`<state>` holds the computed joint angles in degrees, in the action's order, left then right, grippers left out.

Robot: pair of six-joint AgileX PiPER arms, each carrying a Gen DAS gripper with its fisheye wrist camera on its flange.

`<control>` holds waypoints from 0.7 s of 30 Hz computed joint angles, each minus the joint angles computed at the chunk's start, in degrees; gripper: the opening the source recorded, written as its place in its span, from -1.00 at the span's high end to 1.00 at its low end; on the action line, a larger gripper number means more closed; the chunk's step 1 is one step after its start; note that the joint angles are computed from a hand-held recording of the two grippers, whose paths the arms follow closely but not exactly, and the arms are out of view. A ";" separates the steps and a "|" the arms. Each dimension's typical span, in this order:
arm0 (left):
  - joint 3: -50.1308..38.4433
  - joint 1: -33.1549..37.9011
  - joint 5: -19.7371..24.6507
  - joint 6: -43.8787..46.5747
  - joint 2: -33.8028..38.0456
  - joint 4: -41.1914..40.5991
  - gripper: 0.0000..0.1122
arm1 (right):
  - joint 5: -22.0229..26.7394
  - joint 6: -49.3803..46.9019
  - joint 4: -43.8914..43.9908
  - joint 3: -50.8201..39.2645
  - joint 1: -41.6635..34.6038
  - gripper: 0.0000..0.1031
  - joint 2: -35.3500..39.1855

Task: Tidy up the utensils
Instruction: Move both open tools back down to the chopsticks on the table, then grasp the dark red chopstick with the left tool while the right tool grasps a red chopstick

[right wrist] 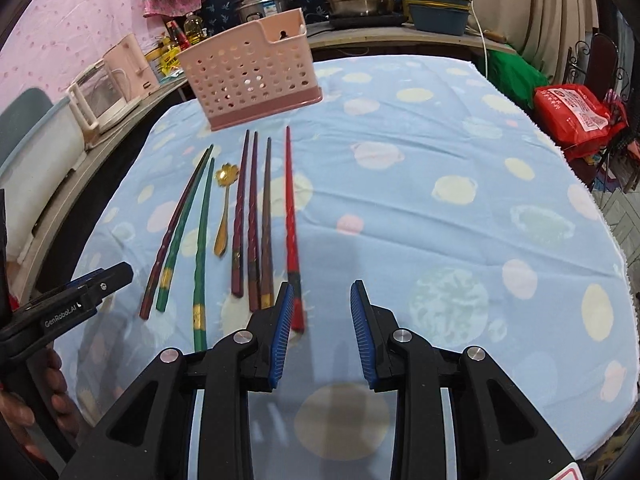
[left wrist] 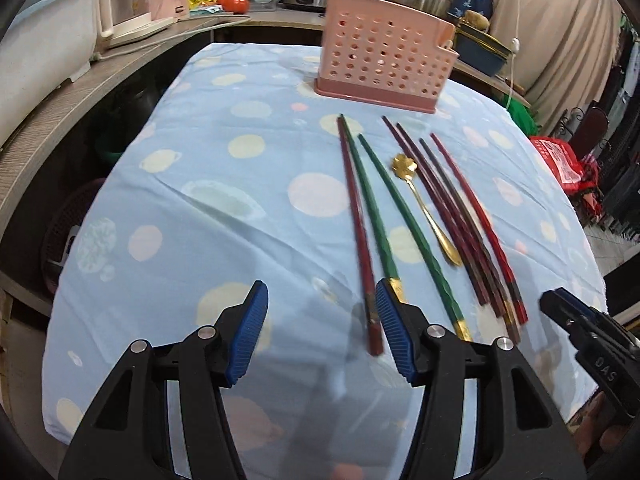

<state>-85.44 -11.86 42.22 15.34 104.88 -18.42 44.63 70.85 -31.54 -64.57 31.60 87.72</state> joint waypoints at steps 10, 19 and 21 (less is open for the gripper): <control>2.73 -1.51 -0.96 0.60 -1.19 -0.09 0.06 | -2.07 0.26 0.47 -0.52 0.49 0.45 2.50; 2.59 -2.30 -1.45 -0.71 0.05 1.61 0.14 | -3.34 -0.94 1.05 -1.20 -0.64 0.49 3.88; 2.57 -2.48 -1.93 -0.88 0.16 2.18 0.18 | -3.42 -1.09 0.98 -1.53 -0.73 0.50 4.24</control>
